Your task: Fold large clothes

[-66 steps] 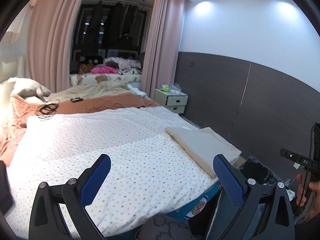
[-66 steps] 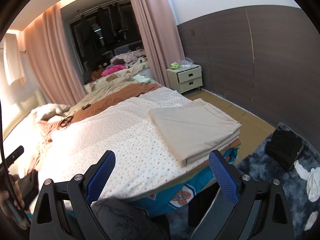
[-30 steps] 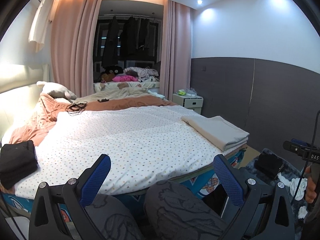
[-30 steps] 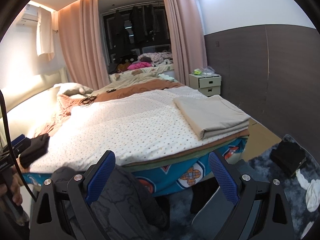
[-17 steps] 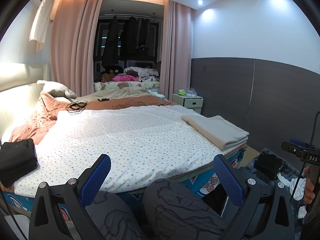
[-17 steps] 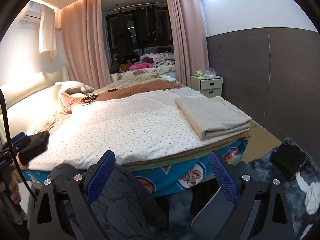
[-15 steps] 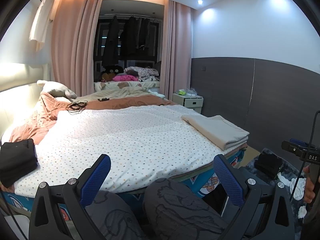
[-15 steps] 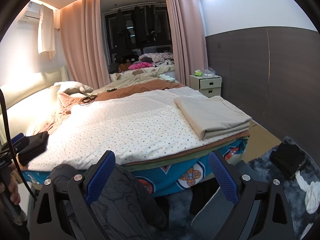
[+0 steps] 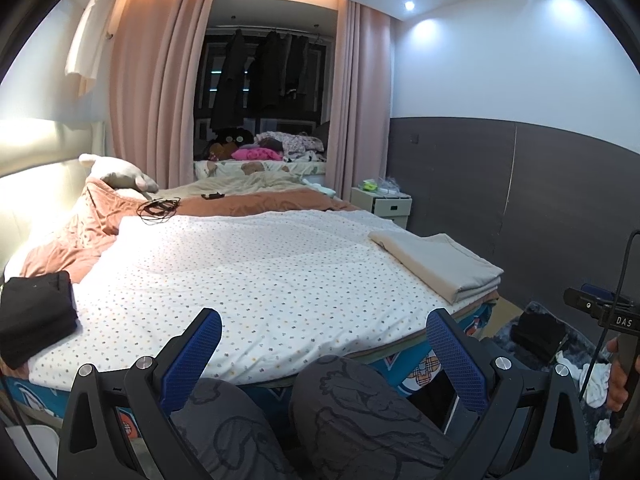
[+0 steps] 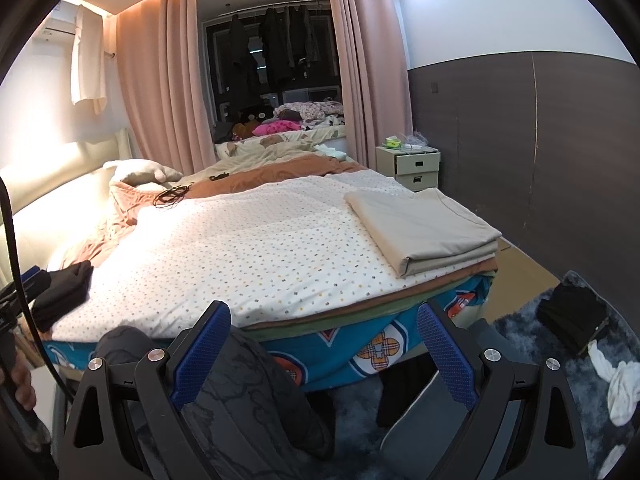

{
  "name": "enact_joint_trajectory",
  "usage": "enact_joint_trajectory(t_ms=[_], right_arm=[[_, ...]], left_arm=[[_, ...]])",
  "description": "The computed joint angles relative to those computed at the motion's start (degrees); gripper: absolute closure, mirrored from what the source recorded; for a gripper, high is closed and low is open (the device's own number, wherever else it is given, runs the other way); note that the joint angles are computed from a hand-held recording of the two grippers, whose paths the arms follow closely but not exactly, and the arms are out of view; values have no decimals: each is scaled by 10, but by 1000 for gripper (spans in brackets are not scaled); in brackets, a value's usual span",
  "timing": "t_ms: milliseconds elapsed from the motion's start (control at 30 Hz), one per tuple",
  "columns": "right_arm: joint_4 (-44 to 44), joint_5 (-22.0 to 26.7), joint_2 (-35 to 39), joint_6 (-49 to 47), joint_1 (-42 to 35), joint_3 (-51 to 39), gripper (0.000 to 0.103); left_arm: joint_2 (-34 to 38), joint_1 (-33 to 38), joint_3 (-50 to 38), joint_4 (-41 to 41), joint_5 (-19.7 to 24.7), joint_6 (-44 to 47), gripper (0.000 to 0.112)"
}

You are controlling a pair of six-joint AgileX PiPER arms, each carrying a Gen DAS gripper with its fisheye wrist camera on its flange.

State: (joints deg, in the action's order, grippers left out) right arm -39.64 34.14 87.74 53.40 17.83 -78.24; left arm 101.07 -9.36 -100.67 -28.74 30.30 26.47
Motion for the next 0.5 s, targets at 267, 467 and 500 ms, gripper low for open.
enact_joint_trajectory(t_ms=[267, 467, 500], right_arm=[[10, -2, 2, -11, -6, -5, 8], [11, -2, 4, -12, -8, -7, 8], [11, -2, 4, -12, -8, -7, 9]], left_arm=[[-1, -1, -1, 6, 3, -6, 10], [-2, -1, 2, 1, 3, -4, 10], [-3, -1, 2, 2, 4, -5, 10]])
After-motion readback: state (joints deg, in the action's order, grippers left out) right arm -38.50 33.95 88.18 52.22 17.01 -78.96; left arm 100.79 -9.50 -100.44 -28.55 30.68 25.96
